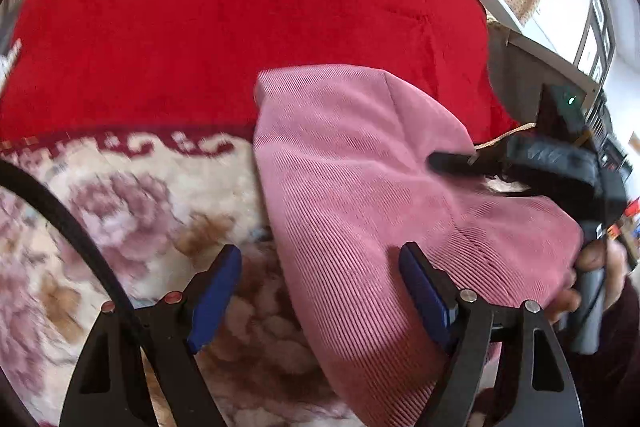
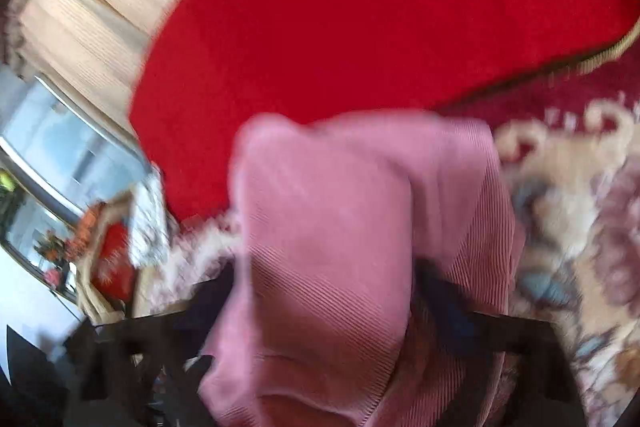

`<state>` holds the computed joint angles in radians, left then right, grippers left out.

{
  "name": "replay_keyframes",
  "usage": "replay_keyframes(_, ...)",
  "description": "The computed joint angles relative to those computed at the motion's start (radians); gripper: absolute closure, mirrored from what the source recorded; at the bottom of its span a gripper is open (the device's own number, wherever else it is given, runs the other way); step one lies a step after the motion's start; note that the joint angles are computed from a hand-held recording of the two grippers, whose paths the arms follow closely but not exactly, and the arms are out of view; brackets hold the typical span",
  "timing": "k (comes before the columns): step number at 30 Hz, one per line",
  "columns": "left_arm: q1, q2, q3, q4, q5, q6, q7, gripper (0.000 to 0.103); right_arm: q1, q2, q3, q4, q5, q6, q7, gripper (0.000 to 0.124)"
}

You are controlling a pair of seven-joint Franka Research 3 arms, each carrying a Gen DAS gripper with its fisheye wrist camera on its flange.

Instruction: Fold large clothes

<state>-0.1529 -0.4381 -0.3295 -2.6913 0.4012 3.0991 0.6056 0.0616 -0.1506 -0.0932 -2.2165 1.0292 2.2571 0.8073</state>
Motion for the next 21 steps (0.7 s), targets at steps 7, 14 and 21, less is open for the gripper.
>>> replay_keyframes(7, 0.088, 0.077, -0.127, 0.074, 0.053, 0.023, -0.051, 0.028, 0.006, -0.124, -0.012, -0.087, 0.011, 0.156, -0.134, 0.113)
replay_keyframes(14, 0.377, 0.08, -0.494, 0.229, 0.364, -0.182, -0.3, 0.028, -0.008, -0.039, -0.021, -0.049, -0.12, 0.11, -0.019, 0.113)
replay_keyframes(21, 0.185, 0.034, -0.232, 0.141, 0.313, -0.069, -0.272, 0.026, -0.038, -0.032, -0.03, -0.025, -0.076, 0.052, 0.044, 0.106)
